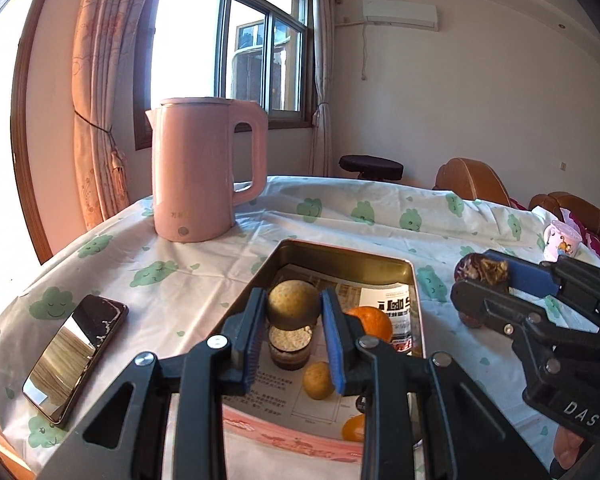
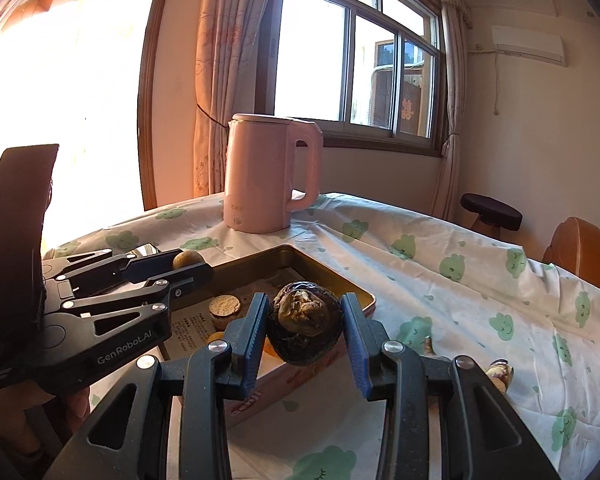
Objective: Organize fruits
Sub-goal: 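Lower the dark brown fruit into the tin and open the right tool while the left tool lowers its fruit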
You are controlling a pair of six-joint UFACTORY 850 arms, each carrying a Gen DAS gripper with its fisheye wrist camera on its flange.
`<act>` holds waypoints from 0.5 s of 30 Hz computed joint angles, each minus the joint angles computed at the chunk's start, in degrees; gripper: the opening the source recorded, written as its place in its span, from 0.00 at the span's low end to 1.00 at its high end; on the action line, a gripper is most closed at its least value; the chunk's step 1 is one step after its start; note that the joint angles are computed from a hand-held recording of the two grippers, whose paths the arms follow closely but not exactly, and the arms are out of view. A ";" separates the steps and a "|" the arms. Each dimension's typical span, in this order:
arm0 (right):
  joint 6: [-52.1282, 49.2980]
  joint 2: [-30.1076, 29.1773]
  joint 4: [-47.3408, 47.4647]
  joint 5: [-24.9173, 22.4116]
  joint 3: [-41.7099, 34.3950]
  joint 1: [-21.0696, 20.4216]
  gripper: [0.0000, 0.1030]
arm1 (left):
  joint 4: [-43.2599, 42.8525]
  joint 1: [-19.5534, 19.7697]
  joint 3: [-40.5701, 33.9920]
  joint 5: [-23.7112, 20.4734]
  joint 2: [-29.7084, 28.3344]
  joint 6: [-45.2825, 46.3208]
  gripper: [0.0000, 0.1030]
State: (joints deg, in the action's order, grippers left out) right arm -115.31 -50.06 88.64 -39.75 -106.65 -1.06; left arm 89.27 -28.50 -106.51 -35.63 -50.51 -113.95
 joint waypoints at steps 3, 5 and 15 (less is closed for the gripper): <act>1.35 -0.37 -1.62 0.02 -0.32 0.67 0.38 | -1.51 0.31 0.06 0.18 0.01 1.15 0.29; 2.52 -0.79 -2.94 0.17 -0.79 1.06 0.38 | -2.06 0.47 0.20 0.45 0.07 1.54 0.29; 6.42 -2.12 -7.48 1.19 -1.99 2.18 0.38 | -4.82 0.98 0.08 1.29 -0.14 3.93 0.29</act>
State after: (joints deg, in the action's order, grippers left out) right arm -108.89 -52.18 81.16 -38.55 -108.64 1.12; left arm 84.45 -27.52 -106.42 -34.33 -50.65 -110.02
